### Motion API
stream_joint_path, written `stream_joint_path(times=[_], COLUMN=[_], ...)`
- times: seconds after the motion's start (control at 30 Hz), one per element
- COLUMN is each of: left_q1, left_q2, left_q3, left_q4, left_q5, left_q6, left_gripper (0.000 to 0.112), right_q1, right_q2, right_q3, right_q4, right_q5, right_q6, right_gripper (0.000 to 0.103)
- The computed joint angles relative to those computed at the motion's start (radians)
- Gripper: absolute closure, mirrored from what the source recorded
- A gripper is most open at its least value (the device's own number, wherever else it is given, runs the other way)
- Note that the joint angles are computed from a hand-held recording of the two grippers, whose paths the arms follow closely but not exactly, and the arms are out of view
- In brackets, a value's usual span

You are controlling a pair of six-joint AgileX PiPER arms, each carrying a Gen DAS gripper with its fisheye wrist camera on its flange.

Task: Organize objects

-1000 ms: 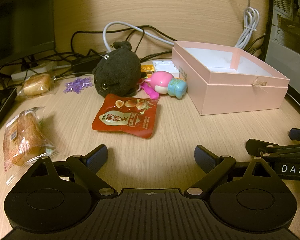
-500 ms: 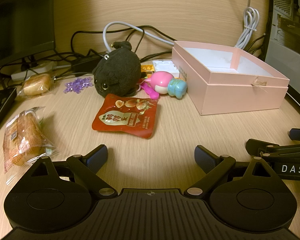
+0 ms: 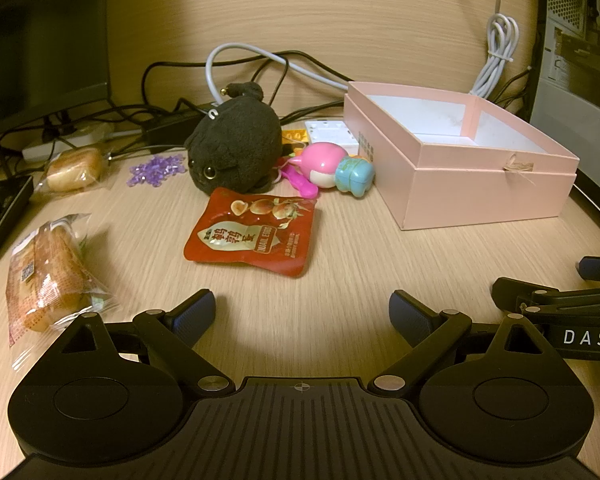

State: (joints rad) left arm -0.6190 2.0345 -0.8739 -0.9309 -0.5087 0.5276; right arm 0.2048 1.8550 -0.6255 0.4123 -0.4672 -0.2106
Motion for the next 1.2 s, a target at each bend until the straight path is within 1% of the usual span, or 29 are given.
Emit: stream_joint_path(times=[0.8, 0.83, 0.87, 0.9, 0.93, 0.97, 1.0, 1.03, 1.07, 1.13, 1.17, 1.2], left_q1=[0.001, 0.002, 0.003, 0.009, 0.017, 0.037, 0.043, 0.037, 0.032, 0.019, 0.022, 0.033], left_q2=[-0.001, -0.001, -0.004, -0.01, -0.022, -0.043, -0.06, -0.08, -0.119, -0.184, -0.211, -0.221], left_q3=[0.001, 0.004, 0.009, 0.016, 0.022, 0.029, 0.04, 0.056, 0.079, 0.13, 0.153, 0.157], left_q4=[0.01, 0.019, 0.034, 0.053, 0.067, 0.091, 0.086, 0.041, -0.045, -0.158, -0.208, -0.251], left_q5=[0.001, 0.0, -0.003, 0.005, 0.022, 0.051, 0.057, 0.045, 0.011, -0.097, -0.164, -0.203], left_q6=[-0.007, -0.016, -0.032, -0.045, -0.05, -0.061, -0.058, -0.023, 0.041, 0.086, 0.089, 0.097], left_gripper=[0.015, 0.016, 0.018, 0.019, 0.021, 0.024, 0.025, 0.025, 0.025, 0.025, 0.025, 0.025], right_q1=[0.014, 0.013, 0.008, 0.001, -0.013, -0.016, -0.019, -0.023, -0.018, -0.005, -0.003, 0.001], right_q2=[0.005, 0.017, 0.015, 0.007, -0.008, -0.012, -0.015, -0.019, -0.025, -0.029, -0.03, -0.031], right_q3=[-0.001, -0.002, -0.001, -0.007, -0.02, -0.028, -0.035, -0.046, -0.045, -0.047, -0.049, -0.053], right_q4=[0.02, 0.006, -0.009, -0.019, -0.031, -0.029, -0.026, -0.012, 0.026, 0.098, 0.118, 0.153], right_q5=[-0.005, -0.014, -0.011, 0.012, 0.06, 0.083, 0.102, 0.128, 0.137, 0.146, 0.149, 0.154], right_q6=[-0.008, 0.004, 0.012, 0.012, 0.005, -0.001, -0.008, -0.026, -0.056, -0.11, -0.125, -0.15], right_gripper=[0.0, 0.0, 0.0, 0.0, 0.0, 0.0, 0.0, 0.0, 0.0, 0.0, 0.0, 0.0])
